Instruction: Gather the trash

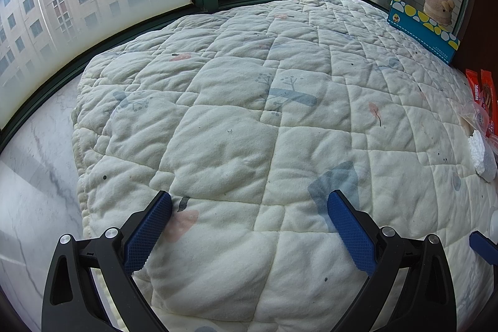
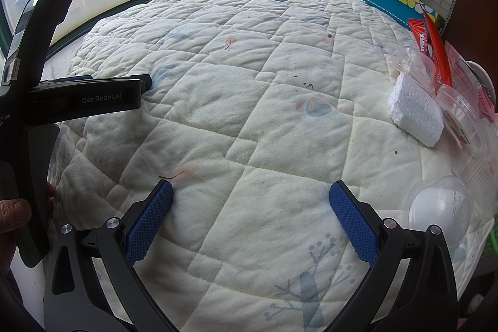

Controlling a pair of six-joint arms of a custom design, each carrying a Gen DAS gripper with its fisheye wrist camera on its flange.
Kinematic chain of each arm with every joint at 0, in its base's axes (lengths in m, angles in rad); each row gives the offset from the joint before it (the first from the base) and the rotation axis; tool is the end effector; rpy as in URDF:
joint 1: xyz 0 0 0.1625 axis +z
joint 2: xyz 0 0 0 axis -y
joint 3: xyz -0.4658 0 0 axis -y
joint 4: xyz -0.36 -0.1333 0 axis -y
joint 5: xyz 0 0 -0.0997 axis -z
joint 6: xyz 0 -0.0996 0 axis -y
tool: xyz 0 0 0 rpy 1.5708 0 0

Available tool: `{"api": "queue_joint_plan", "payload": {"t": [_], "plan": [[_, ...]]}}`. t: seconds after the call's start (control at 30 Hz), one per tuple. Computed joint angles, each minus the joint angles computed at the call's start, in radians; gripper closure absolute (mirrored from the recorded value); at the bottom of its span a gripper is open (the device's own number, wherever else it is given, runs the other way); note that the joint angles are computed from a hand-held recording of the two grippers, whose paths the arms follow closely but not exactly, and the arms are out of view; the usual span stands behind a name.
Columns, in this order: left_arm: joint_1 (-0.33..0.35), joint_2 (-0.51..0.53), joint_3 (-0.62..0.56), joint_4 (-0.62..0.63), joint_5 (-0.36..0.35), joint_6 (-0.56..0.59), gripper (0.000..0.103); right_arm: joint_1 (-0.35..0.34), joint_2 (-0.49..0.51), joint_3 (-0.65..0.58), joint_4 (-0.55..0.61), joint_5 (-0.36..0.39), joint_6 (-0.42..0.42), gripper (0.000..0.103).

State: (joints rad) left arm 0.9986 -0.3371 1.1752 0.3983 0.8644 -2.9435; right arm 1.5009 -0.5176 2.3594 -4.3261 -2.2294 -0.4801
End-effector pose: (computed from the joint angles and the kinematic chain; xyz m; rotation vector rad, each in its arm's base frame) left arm -0.1645 -0.6209 -0.0553 0.7787 2.3263 -0.5739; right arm 0.0420 -0.4357 0.0769 0.0846 -2.1844 0.8195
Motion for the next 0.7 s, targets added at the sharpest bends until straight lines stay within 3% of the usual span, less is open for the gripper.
{"api": "queue_joint_plan", "payload": {"t": [0.27,0.43,0.7], "plan": [[0.000,0.001,-0.001,0.000,-0.001,0.000,0.007,-0.001,-0.004,0.002,0.008,0.008,0.006,0.003],[0.000,0.003,-0.006,0.011,-0.001,-0.006,0.007,-0.026,-0.033,0.038,0.026,0.075,-0.041,0.003],[-0.004,0.009,-0.012,0.023,-0.012,-0.025,0.007,-0.032,-0.031,0.047,0.017,0.090,-0.091,0.003]]}}
